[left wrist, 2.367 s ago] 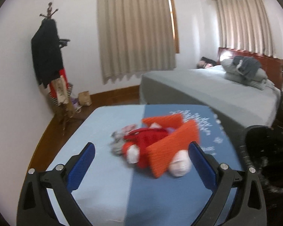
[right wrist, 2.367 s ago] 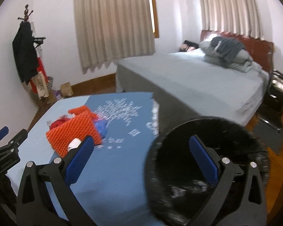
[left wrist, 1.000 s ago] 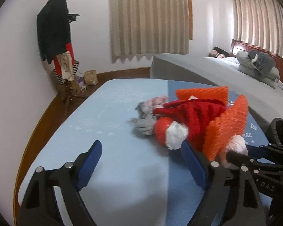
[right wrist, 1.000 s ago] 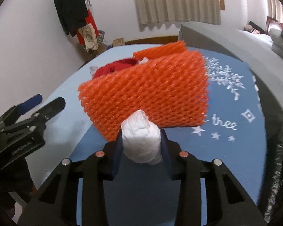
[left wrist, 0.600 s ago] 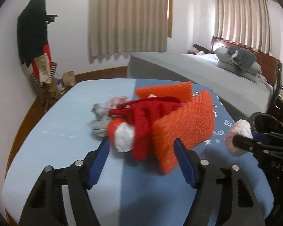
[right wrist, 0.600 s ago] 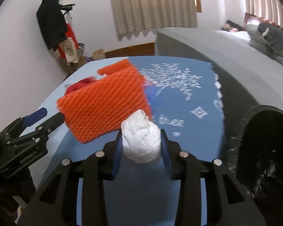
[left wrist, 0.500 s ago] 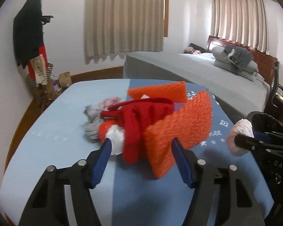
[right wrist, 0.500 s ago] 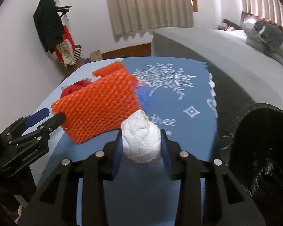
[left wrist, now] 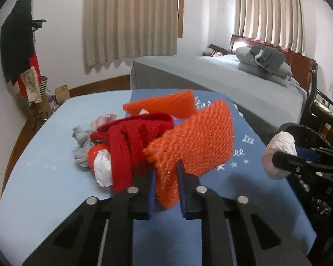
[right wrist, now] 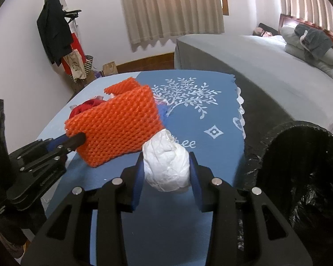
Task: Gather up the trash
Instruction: 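Grasp the orange foam net with the left gripper while the right gripper holds the tissue ball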
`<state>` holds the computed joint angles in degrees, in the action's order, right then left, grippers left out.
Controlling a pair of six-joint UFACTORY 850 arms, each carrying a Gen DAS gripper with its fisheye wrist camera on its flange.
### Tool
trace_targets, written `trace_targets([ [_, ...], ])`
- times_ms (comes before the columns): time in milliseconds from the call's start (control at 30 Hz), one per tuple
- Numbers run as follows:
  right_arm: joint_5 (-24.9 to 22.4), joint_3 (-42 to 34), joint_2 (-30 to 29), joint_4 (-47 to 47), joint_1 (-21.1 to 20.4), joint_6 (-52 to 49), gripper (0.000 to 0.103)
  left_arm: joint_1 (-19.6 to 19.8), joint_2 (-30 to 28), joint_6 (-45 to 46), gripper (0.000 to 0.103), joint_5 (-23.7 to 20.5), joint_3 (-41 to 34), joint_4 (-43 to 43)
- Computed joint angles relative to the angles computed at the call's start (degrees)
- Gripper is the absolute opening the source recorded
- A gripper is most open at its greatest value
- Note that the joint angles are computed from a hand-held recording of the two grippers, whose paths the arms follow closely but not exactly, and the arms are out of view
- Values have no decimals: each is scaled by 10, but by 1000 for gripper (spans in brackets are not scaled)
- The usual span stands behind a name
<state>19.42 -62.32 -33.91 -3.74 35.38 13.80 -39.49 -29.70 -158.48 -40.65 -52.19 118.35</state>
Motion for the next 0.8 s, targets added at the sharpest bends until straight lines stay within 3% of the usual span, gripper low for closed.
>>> trace_targets([
  [233,25,35,34,21,-10,-12,37,-39,27,-6,13,-38,7,0],
  [433,53,82,81,78,-32,-55,37,-56,26,9,12,-33,-23,16],
  [800,97,166,136,216,-107,-152,37,-63,-47,29,12,44,-142,71],
])
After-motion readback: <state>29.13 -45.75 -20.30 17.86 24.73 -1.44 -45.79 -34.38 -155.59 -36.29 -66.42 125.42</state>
